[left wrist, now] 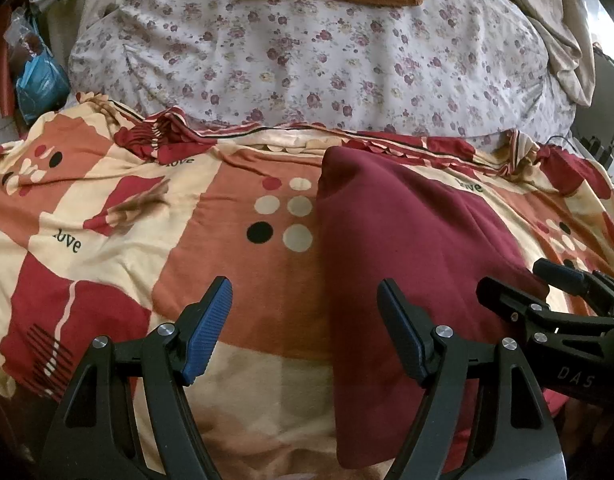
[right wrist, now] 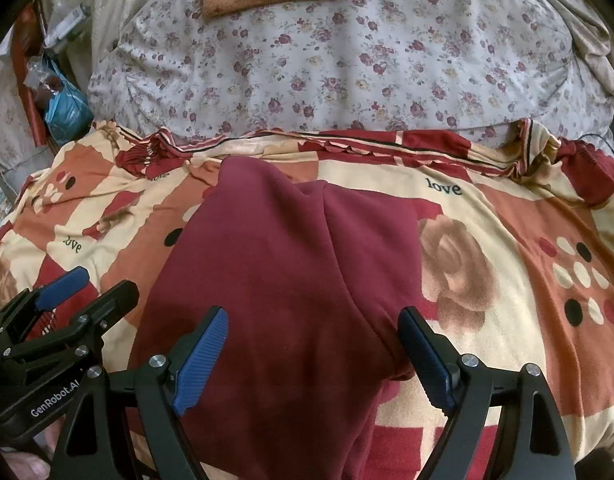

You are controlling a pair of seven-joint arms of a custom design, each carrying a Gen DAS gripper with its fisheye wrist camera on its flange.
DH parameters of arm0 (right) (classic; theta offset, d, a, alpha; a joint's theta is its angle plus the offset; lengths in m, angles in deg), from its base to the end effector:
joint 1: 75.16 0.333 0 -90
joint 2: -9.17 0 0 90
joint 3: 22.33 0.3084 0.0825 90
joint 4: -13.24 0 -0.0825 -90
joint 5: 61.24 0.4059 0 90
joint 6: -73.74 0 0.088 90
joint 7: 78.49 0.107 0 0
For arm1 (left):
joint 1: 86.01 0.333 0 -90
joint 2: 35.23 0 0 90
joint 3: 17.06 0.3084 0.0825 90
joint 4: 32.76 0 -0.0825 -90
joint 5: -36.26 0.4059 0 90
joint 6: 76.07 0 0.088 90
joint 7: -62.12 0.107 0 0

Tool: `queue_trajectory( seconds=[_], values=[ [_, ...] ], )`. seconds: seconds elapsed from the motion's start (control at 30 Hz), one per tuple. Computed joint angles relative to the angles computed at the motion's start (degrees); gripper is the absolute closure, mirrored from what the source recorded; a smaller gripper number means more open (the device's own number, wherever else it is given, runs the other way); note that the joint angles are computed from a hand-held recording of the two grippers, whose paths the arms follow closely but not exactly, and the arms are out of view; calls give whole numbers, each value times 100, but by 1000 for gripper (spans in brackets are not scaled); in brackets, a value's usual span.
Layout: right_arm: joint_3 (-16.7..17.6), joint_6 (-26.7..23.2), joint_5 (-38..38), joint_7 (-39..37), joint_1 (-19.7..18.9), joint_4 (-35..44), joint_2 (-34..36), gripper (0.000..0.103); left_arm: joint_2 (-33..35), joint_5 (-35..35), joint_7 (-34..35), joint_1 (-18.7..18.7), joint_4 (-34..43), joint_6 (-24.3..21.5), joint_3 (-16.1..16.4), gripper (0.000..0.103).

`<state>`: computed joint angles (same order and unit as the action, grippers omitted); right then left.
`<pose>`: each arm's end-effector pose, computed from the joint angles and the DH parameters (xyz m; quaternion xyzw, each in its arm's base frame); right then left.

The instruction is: Fold small clothes

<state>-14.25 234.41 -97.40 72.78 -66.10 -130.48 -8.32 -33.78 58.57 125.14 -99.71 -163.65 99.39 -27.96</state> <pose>0.4600 0.1723 0.4300 -0.5853 0.7352 -0.2311 0.2521 0.5143 -0.2681 0.4049 -0.5389 0.7565 -0.3137 0.1972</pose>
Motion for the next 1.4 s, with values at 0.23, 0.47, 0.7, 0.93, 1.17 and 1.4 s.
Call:
queue_trajectory(
  seconds=[0.23, 0.47, 0.7, 0.93, 1.17, 1.4],
  values=[
    [-31, 12, 48, -149, 5, 20, -11, 18, 22, 68, -76, -12, 15, 18, 17, 28],
    [54, -74, -239, 82, -151, 165, 79, 18, 89, 520, -384, -54, 194, -9, 70, 28],
    [-3, -148, -498, 391, -205, 305, 188, 18, 376, 63, 6, -178, 533, -40, 127, 28],
    [-142, -137, -288, 172, -80, 382, 352, 18, 543, -322, 300, -373, 673, -136, 274, 28],
    [-159, -151, -311, 167, -78, 432, 431, 18, 620, -347, 299, -481, 734, -169, 384, 28],
    [-197, -137, -266, 172, -82, 428, 451, 18, 648, -377, 313, -538, 758, -184, 429, 28]
  ],
)
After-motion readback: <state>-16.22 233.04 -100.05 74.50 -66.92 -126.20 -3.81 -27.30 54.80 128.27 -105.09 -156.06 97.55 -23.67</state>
